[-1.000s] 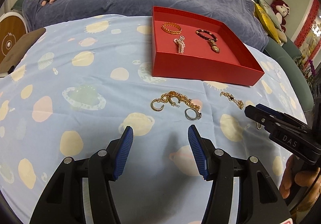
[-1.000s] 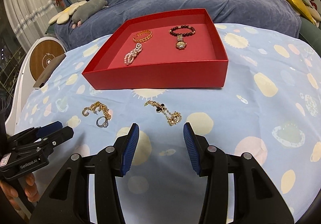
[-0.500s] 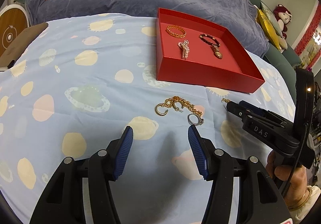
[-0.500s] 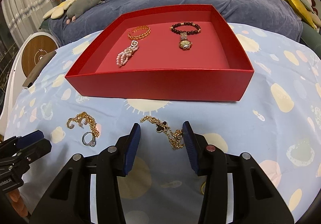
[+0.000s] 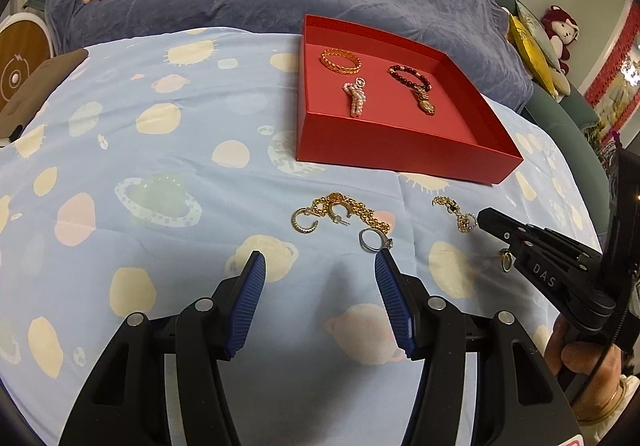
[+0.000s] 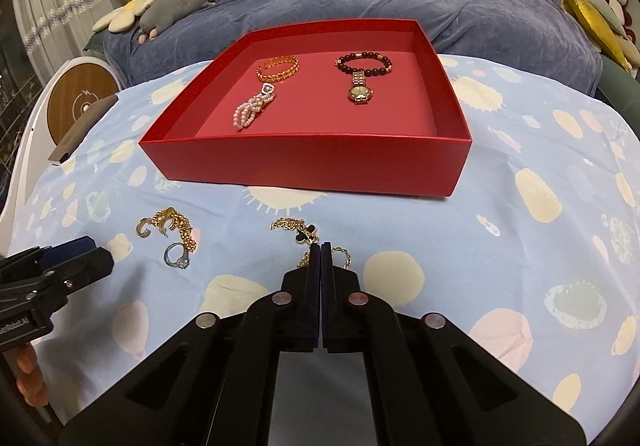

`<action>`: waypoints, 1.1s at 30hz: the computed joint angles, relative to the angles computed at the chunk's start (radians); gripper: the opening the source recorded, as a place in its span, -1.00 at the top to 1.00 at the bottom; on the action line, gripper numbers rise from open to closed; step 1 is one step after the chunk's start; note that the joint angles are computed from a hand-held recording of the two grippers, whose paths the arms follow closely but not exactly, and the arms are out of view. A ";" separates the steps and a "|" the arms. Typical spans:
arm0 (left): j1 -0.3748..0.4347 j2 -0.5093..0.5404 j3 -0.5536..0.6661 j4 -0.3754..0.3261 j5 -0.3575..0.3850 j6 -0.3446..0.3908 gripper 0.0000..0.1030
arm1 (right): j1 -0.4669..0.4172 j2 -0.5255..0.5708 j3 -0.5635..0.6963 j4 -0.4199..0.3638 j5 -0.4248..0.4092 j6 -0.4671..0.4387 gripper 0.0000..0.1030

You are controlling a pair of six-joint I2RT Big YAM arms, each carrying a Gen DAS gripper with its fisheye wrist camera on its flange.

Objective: Organize jewelry
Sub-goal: 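Lift the gold chain with the right tool while the left tool reaches the hoop-earring chain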

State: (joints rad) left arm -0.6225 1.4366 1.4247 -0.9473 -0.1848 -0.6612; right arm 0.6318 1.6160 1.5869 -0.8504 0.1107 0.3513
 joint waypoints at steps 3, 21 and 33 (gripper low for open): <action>-0.010 0.017 0.017 -0.003 0.002 0.001 -0.06 | -0.005 -0.019 -0.011 0.008 -0.007 0.000 1.00; -0.022 0.037 0.039 0.000 0.015 -0.006 -0.06 | 0.015 0.108 0.096 -0.026 0.021 -0.076 0.49; -0.008 0.052 0.057 0.013 0.027 -0.013 -0.06 | -0.003 0.031 0.039 0.004 0.000 -0.028 0.75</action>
